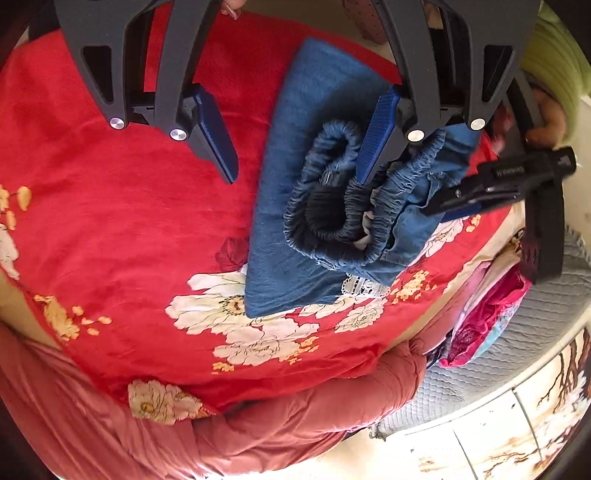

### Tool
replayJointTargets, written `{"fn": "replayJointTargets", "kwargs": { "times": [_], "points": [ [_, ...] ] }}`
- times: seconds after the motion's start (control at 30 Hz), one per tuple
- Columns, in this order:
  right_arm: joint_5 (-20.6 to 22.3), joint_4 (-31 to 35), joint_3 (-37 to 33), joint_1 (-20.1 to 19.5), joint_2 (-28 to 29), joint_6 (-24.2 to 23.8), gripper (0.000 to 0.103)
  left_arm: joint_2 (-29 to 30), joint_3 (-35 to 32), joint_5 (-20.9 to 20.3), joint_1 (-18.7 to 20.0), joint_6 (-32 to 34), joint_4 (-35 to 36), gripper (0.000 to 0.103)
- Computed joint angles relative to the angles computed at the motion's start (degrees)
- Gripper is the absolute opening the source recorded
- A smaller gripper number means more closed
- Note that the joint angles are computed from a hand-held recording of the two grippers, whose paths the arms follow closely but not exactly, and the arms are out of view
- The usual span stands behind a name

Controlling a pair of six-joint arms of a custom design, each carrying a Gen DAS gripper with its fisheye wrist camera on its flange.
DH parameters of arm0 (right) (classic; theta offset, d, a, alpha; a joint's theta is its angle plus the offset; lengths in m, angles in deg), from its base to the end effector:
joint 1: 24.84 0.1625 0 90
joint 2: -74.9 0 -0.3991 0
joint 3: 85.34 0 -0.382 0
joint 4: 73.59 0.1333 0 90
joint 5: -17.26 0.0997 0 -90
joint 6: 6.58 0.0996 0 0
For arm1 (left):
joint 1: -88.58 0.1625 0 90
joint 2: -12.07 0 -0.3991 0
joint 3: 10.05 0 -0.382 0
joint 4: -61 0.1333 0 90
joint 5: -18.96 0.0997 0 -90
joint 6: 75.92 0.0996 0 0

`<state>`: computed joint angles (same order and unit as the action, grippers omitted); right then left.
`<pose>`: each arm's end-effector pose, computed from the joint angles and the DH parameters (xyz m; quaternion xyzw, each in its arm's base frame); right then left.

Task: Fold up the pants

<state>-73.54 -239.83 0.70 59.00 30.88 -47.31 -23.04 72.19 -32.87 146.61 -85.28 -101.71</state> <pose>0.0550 -0.7193 0.1579 0.2820 -0.9132 0.2673 0.1232 -0.2107 -0.7056 0.0845 0.1097 0.9179 -0.3083 0.2245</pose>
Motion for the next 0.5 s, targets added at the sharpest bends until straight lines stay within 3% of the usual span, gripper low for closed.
{"fn": "replayJointTargets", "kwargs": {
  "times": [0.27, 0.3, 0.37, 0.4, 0.5],
  "points": [
    [3.54, 13.53, -9.98, -0.82, 4.29, 5.95, 0.064, 1.66, -2.36, -3.01, 1.05, -0.33, -0.07, 0.076],
    [3.98, 14.05, -10.51, -0.86, 4.64, 5.39, 0.061, 1.84, -2.73, -4.13, 1.31, -0.40, -0.19, 0.072],
    [5.89, 16.22, -11.49, -1.11, 5.03, 4.61, 0.046, 2.40, -3.74, -5.91, 1.59, -0.67, 0.29, 0.053],
    [6.58, 16.62, -11.49, -1.15, 4.98, 4.27, 0.039, 2.67, -4.02, -5.44, 1.40, -0.60, 0.38, 0.050],
    [6.16, 9.42, -7.44, -0.46, 3.81, 0.74, 0.028, 3.36, -4.58, -2.92, 0.18, 1.06, 0.00, 0.038]
  ]
}}
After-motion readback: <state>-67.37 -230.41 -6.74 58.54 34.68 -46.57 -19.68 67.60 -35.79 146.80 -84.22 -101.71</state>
